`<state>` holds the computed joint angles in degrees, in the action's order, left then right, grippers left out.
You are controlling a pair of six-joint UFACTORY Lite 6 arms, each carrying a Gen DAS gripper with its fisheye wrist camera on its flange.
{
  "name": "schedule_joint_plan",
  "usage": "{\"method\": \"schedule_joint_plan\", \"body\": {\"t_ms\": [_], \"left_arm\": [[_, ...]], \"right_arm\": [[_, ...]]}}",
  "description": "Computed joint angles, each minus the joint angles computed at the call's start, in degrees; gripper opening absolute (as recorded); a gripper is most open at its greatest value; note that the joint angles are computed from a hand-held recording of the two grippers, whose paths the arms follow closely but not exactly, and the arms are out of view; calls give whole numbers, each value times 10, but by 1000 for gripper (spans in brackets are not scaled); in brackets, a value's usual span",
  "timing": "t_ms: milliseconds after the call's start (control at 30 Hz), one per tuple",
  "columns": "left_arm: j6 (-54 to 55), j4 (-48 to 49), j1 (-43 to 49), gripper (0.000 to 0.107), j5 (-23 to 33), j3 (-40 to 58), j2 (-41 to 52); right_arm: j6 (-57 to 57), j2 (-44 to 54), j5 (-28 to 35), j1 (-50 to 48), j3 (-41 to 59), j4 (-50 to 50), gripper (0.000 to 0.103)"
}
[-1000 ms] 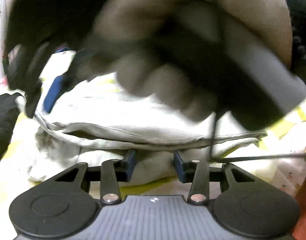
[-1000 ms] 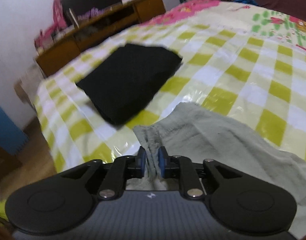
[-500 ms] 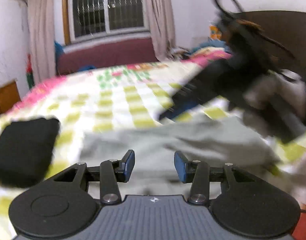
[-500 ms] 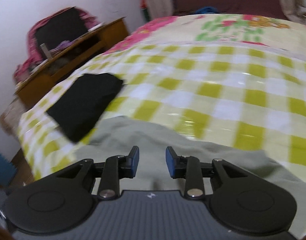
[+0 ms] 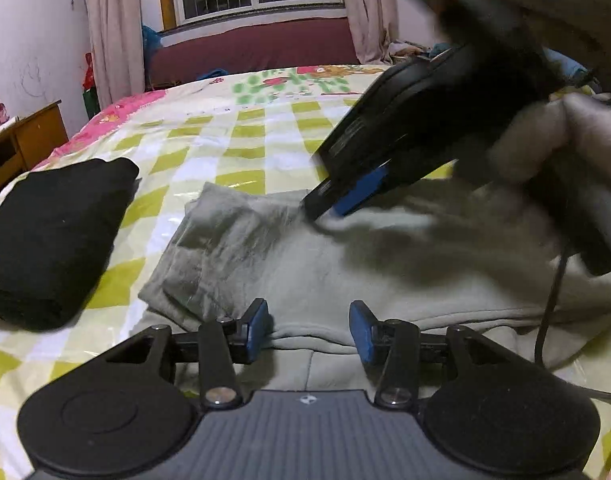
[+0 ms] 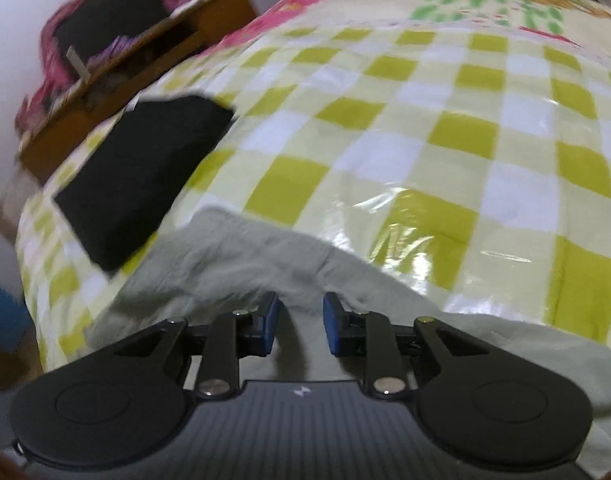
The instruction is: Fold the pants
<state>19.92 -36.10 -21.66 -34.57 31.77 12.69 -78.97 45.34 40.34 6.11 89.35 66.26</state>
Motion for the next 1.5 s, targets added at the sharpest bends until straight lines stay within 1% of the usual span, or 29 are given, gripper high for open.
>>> {"method": "schedule_joint_plan", "body": {"t_ms": [67,133,200,233,333,400,500,533,633,667,700,733,767,800,867,900,933,967,1000,1033,1133,1200,1233,1333,1367,1433,1500], "left_arm": [[9,-12,-8,59,-2,-2,-2],[16,-31,-23,59,-16,0,6],[35,-58,-35,59,-27,5,13],[57,-82,-46,59,-31,7,11],[104,-135,-75,59,-34,10,-3],[123,-156,-88,59,-27,17,-13],[147,-182,-111,59,-13,30,-28],[153,-188,-118,59,-7,34,-32],[198,-223,-143,59,0,69,-15],[213,-231,-148,59,7,84,-3],[232,-244,-153,59,16,100,10],[249,-254,-157,59,22,113,20],[258,-257,-160,59,27,121,27],[264,-259,-162,59,34,130,33],[282,-272,-165,59,42,148,47],[289,-278,-166,59,44,156,54],[296,-285,-166,59,47,163,58],[306,-295,-166,59,51,171,64],[318,-306,-165,59,55,179,69],[338,-323,-167,59,59,188,75],[414,-389,-175,59,76,226,98],[422,-396,-182,59,102,246,109],[434,-404,-190,59,121,266,121],[473,-425,-219,60,162,328,167],[493,-438,-232,60,168,352,186],[508,-443,-251,60,170,390,211],[476,-409,-259,60,165,406,214]], "right_arm": [[-29,-46,23,-44,-47,29,28],[-71,-106,38,-117,-108,49,29],[-86,-148,52,-209,-149,41,29],[-86,-160,54,-256,-160,29,32],[-73,-155,59,-373,-160,-18,32],[-42,-119,91,-424,-131,-53,32],[1,-46,168,-457,-80,-77,36],[8,-26,181,-456,-70,-79,38],[-17,3,179,-450,-80,-57,42],[-16,14,192,-456,-78,-48,42],[6,18,216,-462,-76,-55,42],[32,31,258,-470,-56,-72,41],[33,39,299,-479,-45,-75,41],[11,35,316,-485,-51,-71,41],[-5,40,300,-479,-48,-67,41],[13,71,297,-473,-19,-70,40],[40,102,302,-470,8,-71,34],[70,125,310,-471,26,-64,18],[88,135,323,-473,31,-52,8],[90,137,342,-475,28,-42,5],[66,122,397,-494,6,-4,4],[77,132,416,-512,37,2,4],[94,149,420,-522,71,-2,4],[133,190,407,-572,173,-21,4],[148,205,401,-586,210,-28,4],[160,220,378,-606,273,-69,4],[162,211,362,-622,286,-92,4]]}}
